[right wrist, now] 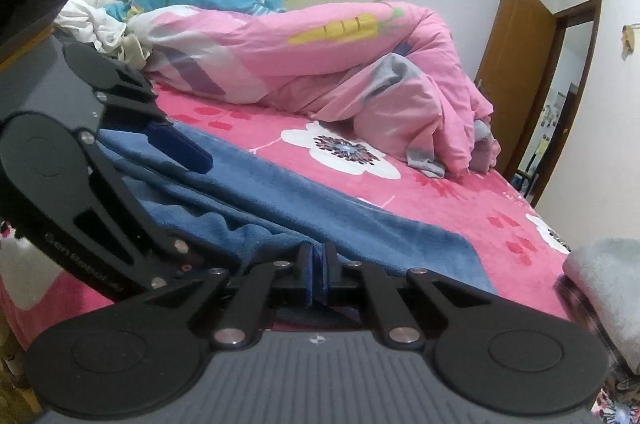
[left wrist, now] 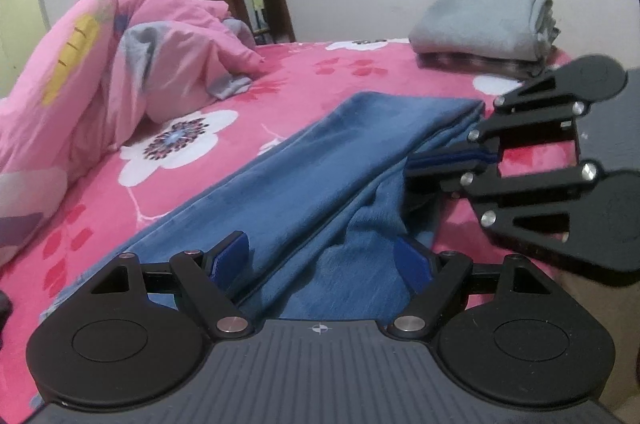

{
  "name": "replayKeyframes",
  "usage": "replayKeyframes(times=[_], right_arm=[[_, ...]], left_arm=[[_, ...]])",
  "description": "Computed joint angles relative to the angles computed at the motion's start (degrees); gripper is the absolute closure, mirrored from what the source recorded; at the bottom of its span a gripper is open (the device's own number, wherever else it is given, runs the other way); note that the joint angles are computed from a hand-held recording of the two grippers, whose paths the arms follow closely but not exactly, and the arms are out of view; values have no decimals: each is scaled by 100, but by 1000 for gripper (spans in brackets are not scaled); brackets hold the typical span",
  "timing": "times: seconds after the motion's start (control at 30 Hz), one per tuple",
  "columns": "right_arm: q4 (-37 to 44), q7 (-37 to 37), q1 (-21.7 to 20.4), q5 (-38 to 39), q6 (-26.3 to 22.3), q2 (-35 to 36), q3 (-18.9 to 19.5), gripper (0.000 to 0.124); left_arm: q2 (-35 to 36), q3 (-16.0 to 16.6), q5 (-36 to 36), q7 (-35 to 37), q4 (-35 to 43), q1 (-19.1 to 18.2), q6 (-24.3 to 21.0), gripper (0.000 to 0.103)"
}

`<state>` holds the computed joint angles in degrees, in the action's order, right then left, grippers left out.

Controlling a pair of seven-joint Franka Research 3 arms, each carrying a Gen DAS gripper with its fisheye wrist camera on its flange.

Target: Fold clothes

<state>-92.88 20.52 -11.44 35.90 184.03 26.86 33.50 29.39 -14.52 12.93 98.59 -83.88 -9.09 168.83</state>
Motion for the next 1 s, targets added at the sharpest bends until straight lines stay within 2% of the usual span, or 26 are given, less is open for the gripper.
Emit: replayKeyframes(times=[0.07, 0.17, 0.3, 0.37, 0.43, 0.5, 0.57, 0.63, 0.7, 0.77, 0.83, 0.93, 1.0], right_arm=[[43, 97, 86, -24, 33, 21, -114, 120], [85, 293, 71, -53, 119, 49, -126, 121], [97, 387, -194, -73, 85, 72, 138, 121], [22, 368, -420, -36, 94, 44, 385, 121], [-30, 366, -763, 173, -70, 4, 733, 121], [-17, 445, -867, 496, -337, -73, 761, 121], [96, 674, -974, 865, -937, -124, 723, 120], [362, 1208, -1096, 1269, -1996, -101, 616, 118], [730, 1946, -1158, 1586, -3047, 61, 462, 115], [1172, 2801, -1134, 1820, -3915, 355, 290, 113], [1649, 3666, -1058, 1967, -4690, 714, 115, 105], [2353, 4836, -745, 1922, -5422, 1225, -246, 94], [2615, 5257, -508, 1876, -5492, 1389, -504, 94]], left_arm=[[37, -237, -163, 232, 70, 163, -114, 22], [55, -243, -201, 421, 103, 145, -226, 22], [184, 490, 355, -136, 339, -449, -256, 22], [236, 997, 852, -671, 430, -828, -177, 22], [223, 1394, 1333, -1227, 412, -1091, 9, 23], [164, 1623, 1688, -1672, 322, -1226, 187, 25], [111, 1817, 2041, -2036, 236, -1341, 289, 26], [77, 1762, 2248, -2132, 177, -1291, 246, 27], [56, 1745, 2458, -2287, 133, -1269, 219, 27], [28, 1747, 2631, -2473, 68, -1248, 253, 27], [-3, 1817, 2833, -2722, 1, -1277, 309, 27], [-31, 1821, 3024, -2987, -66, -1252, 368, 27], [-40, 1799, 3119, -3077, -81, -1221, 398, 27]])
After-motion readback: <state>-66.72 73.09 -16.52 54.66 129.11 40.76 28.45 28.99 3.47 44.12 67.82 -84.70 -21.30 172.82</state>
